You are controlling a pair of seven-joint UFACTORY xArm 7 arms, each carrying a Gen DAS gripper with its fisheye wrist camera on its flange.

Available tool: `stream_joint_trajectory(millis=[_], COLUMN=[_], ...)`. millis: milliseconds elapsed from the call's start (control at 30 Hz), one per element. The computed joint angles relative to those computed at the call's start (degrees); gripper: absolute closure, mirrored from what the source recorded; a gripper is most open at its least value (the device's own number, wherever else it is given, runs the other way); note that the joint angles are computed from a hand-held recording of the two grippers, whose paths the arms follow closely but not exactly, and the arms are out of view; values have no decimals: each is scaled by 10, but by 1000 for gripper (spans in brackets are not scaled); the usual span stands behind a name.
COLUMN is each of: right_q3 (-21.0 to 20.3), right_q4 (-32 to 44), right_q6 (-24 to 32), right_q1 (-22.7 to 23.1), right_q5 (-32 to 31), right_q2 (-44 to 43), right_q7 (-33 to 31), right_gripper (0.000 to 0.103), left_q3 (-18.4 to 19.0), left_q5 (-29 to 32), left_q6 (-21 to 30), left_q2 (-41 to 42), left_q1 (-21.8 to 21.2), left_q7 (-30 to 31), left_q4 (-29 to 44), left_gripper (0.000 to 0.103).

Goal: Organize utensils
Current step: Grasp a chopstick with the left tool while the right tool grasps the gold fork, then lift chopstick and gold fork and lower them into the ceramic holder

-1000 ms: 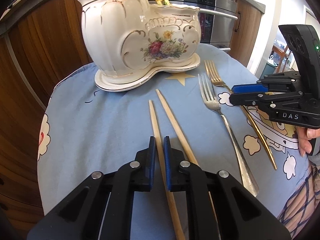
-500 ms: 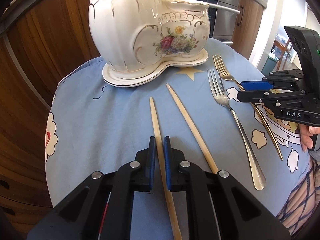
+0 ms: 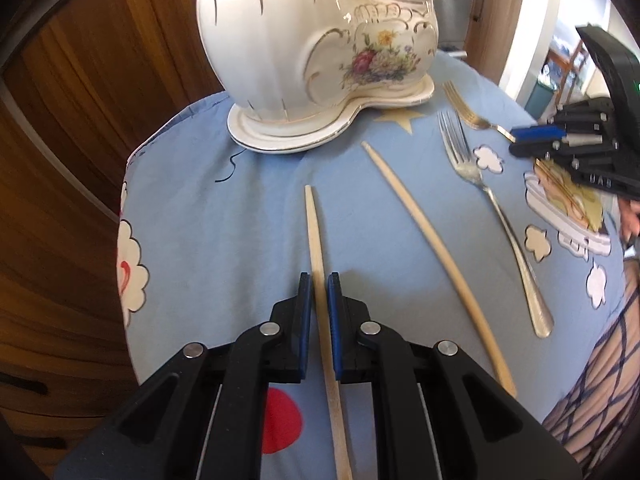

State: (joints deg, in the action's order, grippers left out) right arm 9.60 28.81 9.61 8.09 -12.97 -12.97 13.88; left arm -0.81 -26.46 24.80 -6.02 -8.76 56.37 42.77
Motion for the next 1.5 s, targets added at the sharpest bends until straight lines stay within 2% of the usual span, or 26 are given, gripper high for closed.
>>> stream_joint_trajectory(millis=[133, 333, 533, 633, 700, 767, 867, 1033, 1167, 1267, 1333, 1500], right_q3=[0, 4, 2, -1, -10, -30, -57, -54, -98, -109, -96, -103], right_q4=[22, 61, 53, 35, 16, 1, -22, -38, -54, -62, -68, -72], right_q6=[43, 105, 87, 63, 36, 8, -30, -61, -112, -149, -177, -226], right_q1=[-2, 3, 6, 2, 0, 11, 32, 31, 76, 90, 77, 76], right_q5=[-6, -37, -64, -65, -50, -10, 51, 92, 137, 151, 154, 146], right_q2=[7, 24, 22, 11, -2, -11, -29, -54, -70, -81, -85, -92], right_q7=[0, 21, 46, 61, 64, 38, 0, -22, -56, -63, -57, -42], right_gripper=[90, 89, 92, 94, 96, 97, 97, 97, 97, 97, 97, 97], left_q3=[-5, -5, -8, -7, -4, -1, 4, 20, 37, 45, 48, 48], left_q5=[68, 109, 118, 104, 80, 49, -20, -140, -241, -332, -382, -481], left_q6=[24, 106, 163, 169, 162, 152, 142, 136, 124, 131, 127, 123], left_q2=[3, 24, 43, 47, 56, 58, 57, 30, 20, 12, 6, -20], left_q1=[10, 23, 32, 38, 44, 51, 63, 78, 86, 88, 90, 84], left_q7=[-26, -42, -44, -40, -27, -12, 31, 85, 130, 183, 212, 263], left_q4=[14, 64, 101, 106, 112, 110, 103, 93, 95, 95, 91, 84], left_gripper=[93, 91, 90, 91, 94, 97, 97, 97, 97, 97, 97, 97])
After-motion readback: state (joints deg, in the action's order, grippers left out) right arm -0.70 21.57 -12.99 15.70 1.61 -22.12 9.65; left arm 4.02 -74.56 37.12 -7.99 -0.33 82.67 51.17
